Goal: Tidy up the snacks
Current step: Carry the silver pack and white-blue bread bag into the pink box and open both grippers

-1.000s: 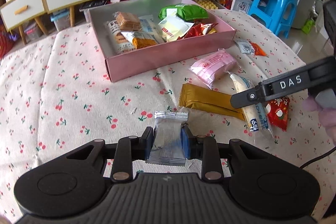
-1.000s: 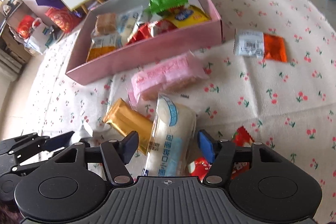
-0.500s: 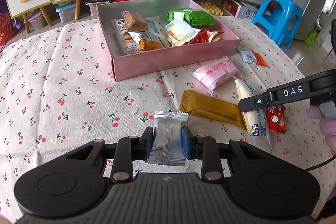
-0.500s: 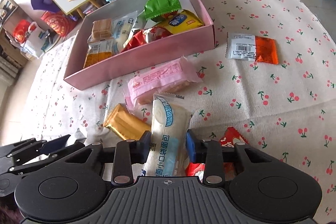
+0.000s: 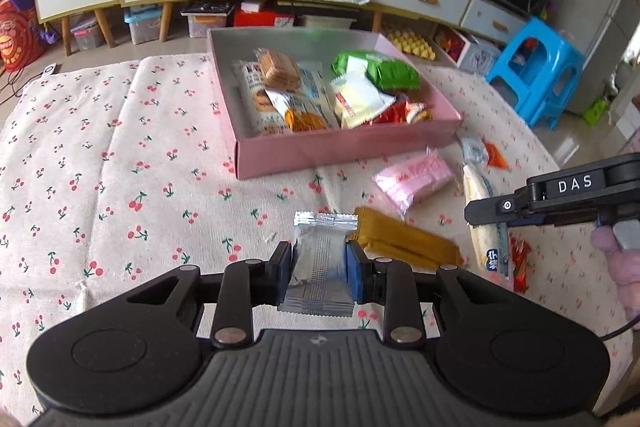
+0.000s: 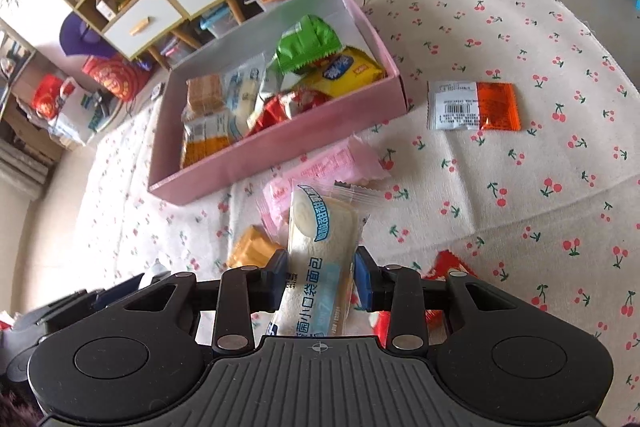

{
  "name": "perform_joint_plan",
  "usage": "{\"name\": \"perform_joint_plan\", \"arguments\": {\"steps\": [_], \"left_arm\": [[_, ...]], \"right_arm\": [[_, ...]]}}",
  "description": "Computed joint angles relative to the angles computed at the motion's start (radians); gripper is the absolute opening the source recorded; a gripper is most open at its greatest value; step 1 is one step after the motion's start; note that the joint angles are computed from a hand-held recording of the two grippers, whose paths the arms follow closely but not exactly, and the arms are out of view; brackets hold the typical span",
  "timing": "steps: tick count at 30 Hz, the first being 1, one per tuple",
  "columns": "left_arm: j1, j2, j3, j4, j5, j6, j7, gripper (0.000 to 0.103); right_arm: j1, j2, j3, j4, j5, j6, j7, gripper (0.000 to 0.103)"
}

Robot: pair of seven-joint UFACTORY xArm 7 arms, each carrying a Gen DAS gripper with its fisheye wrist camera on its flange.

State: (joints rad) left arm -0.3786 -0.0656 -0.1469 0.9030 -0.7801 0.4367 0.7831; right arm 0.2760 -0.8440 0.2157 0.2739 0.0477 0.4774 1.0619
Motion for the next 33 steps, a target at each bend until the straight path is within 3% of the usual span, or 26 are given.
{"name": "perform_joint_plan", "arguments": {"steps": [5,11,23,33], "left_arm": [[-0.003,0.009,-0.002,0.022,-0.037,-0.019,0.004,0.026],[0.007,0.064,-0.016,0.088,-0.005,-0.049,-0.020,0.026],[0.050,0.250,-0.105,0.286,-0.020,-0.108,-0.007,0.026],[0.073,0.406,-0.151,0.423,0.153,-0.128,-0.164,0.027]], "right_arm": [[-0.021,0.014,0.002,0.022,-0.005,-0.032,0.013,0.034],[-0.044,0.069,-0.033,0.065,0.000,-0.076,-0.018,0.034],[-0.167,0.303,-0.031,0.215,-0.084,-0.206,-0.115,0.034],[-0.294,0.527,0.011,0.392,-0.256,-0.251,-0.146,0.034]]}}
